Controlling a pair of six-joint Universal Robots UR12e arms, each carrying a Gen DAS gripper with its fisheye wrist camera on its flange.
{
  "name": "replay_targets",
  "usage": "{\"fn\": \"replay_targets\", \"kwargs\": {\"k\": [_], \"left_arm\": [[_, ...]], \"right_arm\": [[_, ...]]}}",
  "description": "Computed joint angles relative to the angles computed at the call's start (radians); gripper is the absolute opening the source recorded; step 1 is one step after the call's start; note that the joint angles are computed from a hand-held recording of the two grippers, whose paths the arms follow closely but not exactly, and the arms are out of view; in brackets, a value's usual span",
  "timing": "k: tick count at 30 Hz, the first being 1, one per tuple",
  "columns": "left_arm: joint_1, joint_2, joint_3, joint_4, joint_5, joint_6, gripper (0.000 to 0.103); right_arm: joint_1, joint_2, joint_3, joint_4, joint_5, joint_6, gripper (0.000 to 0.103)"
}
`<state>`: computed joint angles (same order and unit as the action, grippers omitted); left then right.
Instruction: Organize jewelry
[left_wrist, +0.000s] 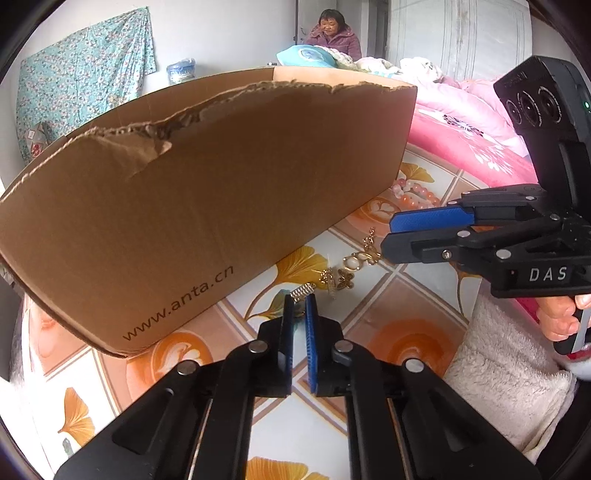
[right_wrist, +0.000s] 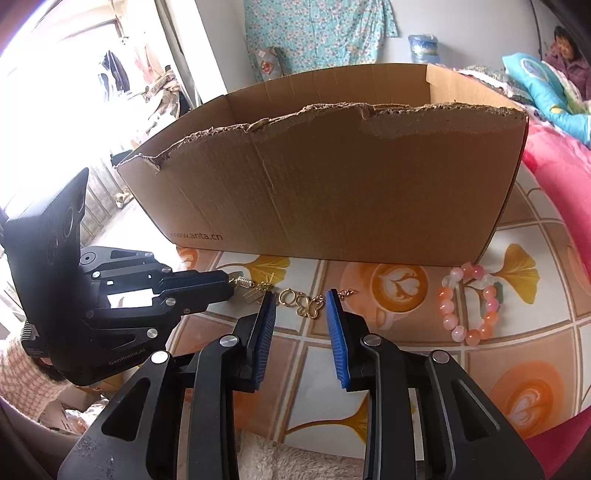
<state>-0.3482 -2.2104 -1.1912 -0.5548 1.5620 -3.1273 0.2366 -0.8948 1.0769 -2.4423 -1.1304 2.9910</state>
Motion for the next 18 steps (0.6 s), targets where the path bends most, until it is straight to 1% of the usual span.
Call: {"fn": "replay_targets", "kwargs": {"k": [4,6,9,10,11,13,16,18], "left_arm": [[-0.011,0.009,-0.019,0.016,0.044,-0.113,0.001],[-0.014,0.015,-0.029,0.02,0.054,-0.181,0.001],[-0.01,0.025,-0.047,0.038,0.013,-0.249,0.001],[-0.009,0.028,-0.053,0.048,-0.002,-0.261,0.001],[-0.011,0.029,-0.057,0.061,0.003,-0.26,0.001],[-0.02,0.027,-0.056,0.078,0.055,-0.225,0.001],[-0.025,0.017,-0.034,0.073,0.125,-0.163,0.001],[-0.025,0.009,-0.018,0.064,0.159,-0.139,0.001]], "right_arm": [[-0.001,-0.008,0.013,-0.014,-0.004,0.004,0.028],[-0.001,-0.011,0.019,-0.019,-0.005,0.005,0.028],[0.0,-0.013,0.023,-0.022,-0.002,0.005,0.028],[0.0,-0.015,0.024,-0.022,-0.002,0.005,0.028],[0.0,-0.015,0.026,-0.024,-0.001,0.004,0.028],[0.0,-0.016,0.029,-0.028,0.0,0.0,0.028],[0.003,-0.016,0.029,-0.023,-0.002,-0.001,0.028],[0.005,-0.015,0.028,-0.021,-0.005,0.001,0.028]]}}
